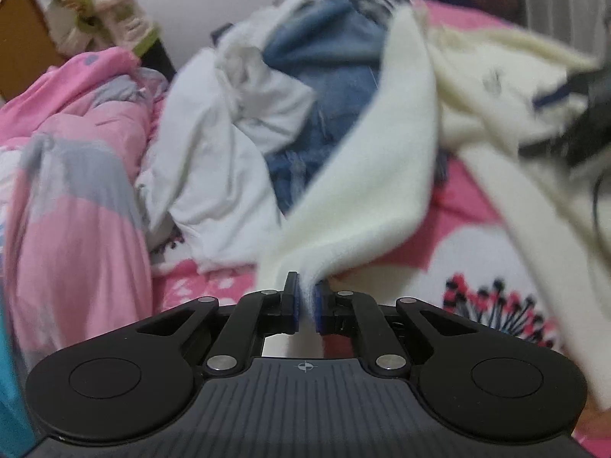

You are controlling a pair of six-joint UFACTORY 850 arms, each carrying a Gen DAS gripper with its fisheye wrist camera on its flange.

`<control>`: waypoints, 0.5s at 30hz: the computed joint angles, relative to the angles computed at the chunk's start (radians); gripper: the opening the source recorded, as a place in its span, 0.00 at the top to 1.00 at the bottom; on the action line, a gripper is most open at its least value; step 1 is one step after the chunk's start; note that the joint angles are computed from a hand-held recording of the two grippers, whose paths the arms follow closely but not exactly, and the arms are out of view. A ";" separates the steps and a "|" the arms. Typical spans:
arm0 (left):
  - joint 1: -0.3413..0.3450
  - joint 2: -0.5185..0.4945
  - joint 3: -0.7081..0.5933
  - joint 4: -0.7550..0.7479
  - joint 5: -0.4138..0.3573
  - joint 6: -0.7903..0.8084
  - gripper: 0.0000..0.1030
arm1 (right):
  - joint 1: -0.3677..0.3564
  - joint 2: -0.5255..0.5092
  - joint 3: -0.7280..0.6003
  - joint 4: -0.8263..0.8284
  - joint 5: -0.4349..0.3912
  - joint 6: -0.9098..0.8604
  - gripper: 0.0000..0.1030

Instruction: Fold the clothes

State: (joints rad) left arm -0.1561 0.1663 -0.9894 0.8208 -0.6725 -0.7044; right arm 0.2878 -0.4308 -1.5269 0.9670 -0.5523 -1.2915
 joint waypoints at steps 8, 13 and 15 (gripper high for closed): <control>-0.017 0.057 -0.100 -0.281 0.014 0.185 0.95 | -0.001 -0.001 0.002 0.016 -0.002 -0.013 0.03; 0.071 0.071 -0.165 -0.561 -0.008 0.254 0.95 | -0.009 -0.007 -0.004 0.026 -0.019 -0.005 0.03; 0.155 0.053 -0.175 -0.681 -0.004 0.276 0.95 | -0.011 -0.013 -0.012 0.024 -0.030 0.001 0.03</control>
State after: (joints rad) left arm -0.0009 0.2195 -1.1645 0.1394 -0.6765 -0.4285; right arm 0.2768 -0.4438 -1.5388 0.9908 -0.5819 -1.2902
